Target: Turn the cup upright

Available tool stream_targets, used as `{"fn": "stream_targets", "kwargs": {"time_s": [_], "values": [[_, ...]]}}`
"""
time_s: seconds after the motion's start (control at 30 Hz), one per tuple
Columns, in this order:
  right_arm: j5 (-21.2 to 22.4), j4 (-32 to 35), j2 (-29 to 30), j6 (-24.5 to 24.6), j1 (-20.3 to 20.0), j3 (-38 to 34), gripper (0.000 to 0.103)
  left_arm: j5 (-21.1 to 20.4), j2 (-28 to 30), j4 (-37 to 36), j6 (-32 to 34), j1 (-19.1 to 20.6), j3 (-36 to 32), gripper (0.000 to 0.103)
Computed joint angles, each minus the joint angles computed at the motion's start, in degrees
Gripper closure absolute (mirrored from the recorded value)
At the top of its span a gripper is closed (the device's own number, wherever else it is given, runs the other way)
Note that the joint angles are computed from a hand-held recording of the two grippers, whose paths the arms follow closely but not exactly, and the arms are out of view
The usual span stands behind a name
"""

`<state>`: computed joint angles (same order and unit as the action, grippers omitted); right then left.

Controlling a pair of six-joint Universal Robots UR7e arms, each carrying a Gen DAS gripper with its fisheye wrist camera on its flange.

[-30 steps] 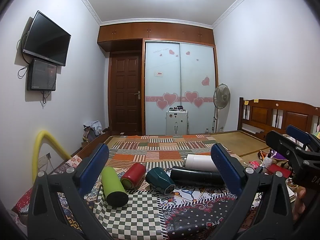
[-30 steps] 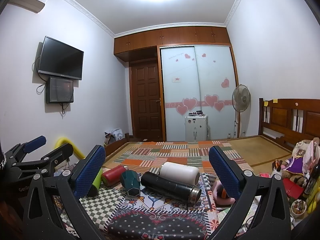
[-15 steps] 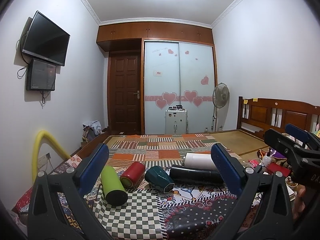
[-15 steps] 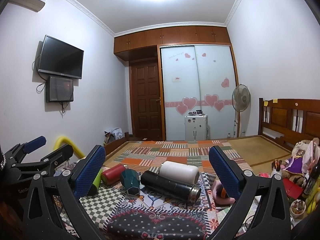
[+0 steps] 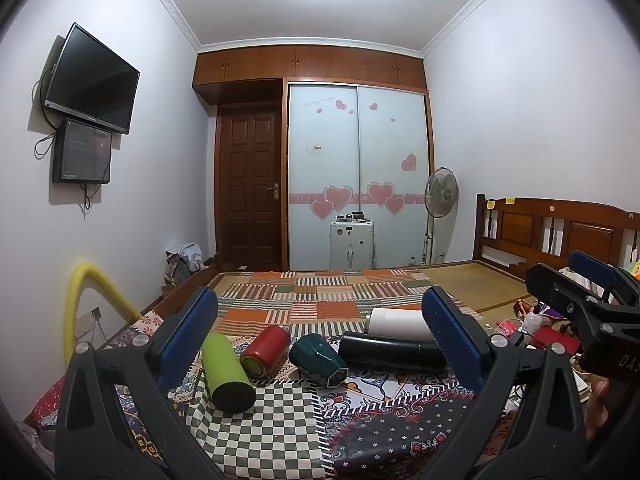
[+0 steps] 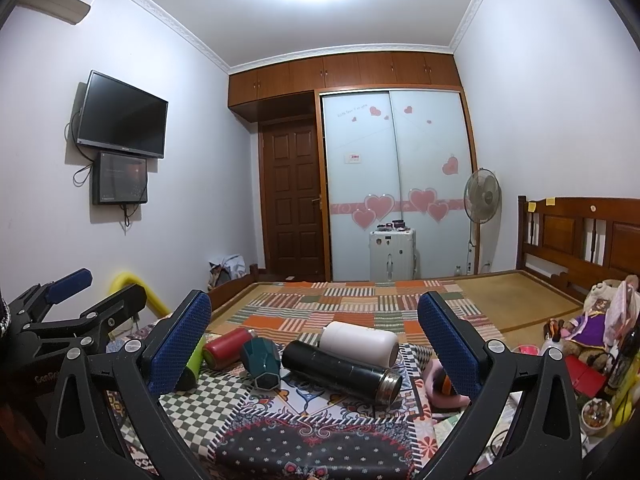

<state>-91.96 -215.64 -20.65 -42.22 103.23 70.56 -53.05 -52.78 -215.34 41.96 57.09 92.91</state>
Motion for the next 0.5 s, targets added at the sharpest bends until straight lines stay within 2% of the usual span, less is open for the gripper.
{"fn": "stream_targets", "kwargs": {"time_s": [0.5], "values": [[-0.2,0.0,0.0,0.0,0.1,0.2,0.0,0.1,0.1,0.1,-0.2,0.2,-0.1,0.0]]}}
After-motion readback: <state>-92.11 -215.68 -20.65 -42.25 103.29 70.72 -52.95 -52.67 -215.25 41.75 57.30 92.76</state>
